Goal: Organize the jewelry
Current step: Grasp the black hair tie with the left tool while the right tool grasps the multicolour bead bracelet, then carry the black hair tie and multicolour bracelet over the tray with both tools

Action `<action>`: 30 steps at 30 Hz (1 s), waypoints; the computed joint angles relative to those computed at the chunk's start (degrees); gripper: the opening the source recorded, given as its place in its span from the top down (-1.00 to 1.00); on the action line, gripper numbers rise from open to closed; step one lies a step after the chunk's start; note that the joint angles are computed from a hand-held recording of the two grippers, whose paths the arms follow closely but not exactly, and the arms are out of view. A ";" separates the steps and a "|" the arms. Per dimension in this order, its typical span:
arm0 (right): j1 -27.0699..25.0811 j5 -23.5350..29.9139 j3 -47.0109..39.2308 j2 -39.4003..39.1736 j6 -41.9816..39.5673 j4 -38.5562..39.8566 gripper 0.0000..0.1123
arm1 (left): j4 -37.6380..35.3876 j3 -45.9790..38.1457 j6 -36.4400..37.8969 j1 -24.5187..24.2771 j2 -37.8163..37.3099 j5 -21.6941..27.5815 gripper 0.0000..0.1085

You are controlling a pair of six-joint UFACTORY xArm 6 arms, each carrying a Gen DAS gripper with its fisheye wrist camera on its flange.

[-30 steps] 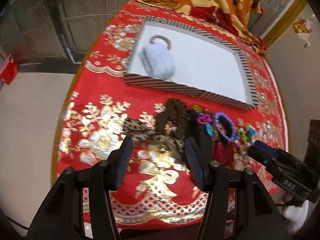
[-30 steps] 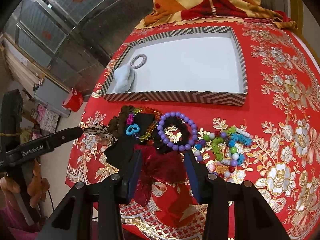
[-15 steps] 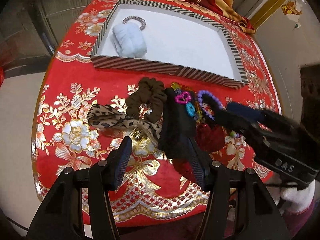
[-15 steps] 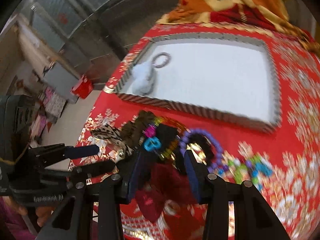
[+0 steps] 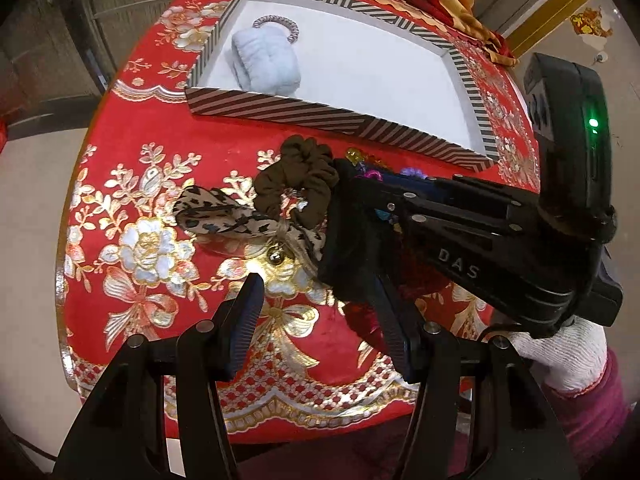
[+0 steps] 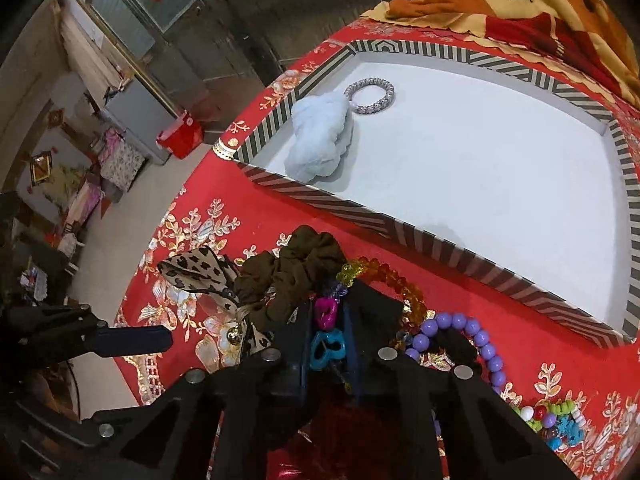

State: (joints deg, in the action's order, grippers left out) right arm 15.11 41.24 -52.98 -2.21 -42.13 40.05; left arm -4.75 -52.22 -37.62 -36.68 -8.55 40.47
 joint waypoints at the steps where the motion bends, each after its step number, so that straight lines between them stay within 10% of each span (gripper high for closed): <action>1: -0.39 0.31 0.15 -0.33 -0.27 0.62 0.75 | -0.32 -0.35 0.37 -0.04 0.41 -0.27 -0.03; 14: -11.79 8.62 -0.24 -4.86 -1.67 12.77 0.75 | -3.39 -9.56 6.59 -0.98 11.16 0.74 -0.05; 19: -12.87 9.51 0.59 -6.18 -1.60 13.66 0.75 | -2.40 -9.73 6.62 -0.52 11.92 0.80 0.70; 30: -14.33 11.30 0.32 -8.15 -2.14 15.49 0.75 | -3.89 -4.76 9.52 0.72 3.27 -1.68 0.79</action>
State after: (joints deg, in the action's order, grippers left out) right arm 0.77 52.55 -52.66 -10.36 -44.27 55.53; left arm -8.64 -56.98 -28.10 -35.96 -5.28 38.80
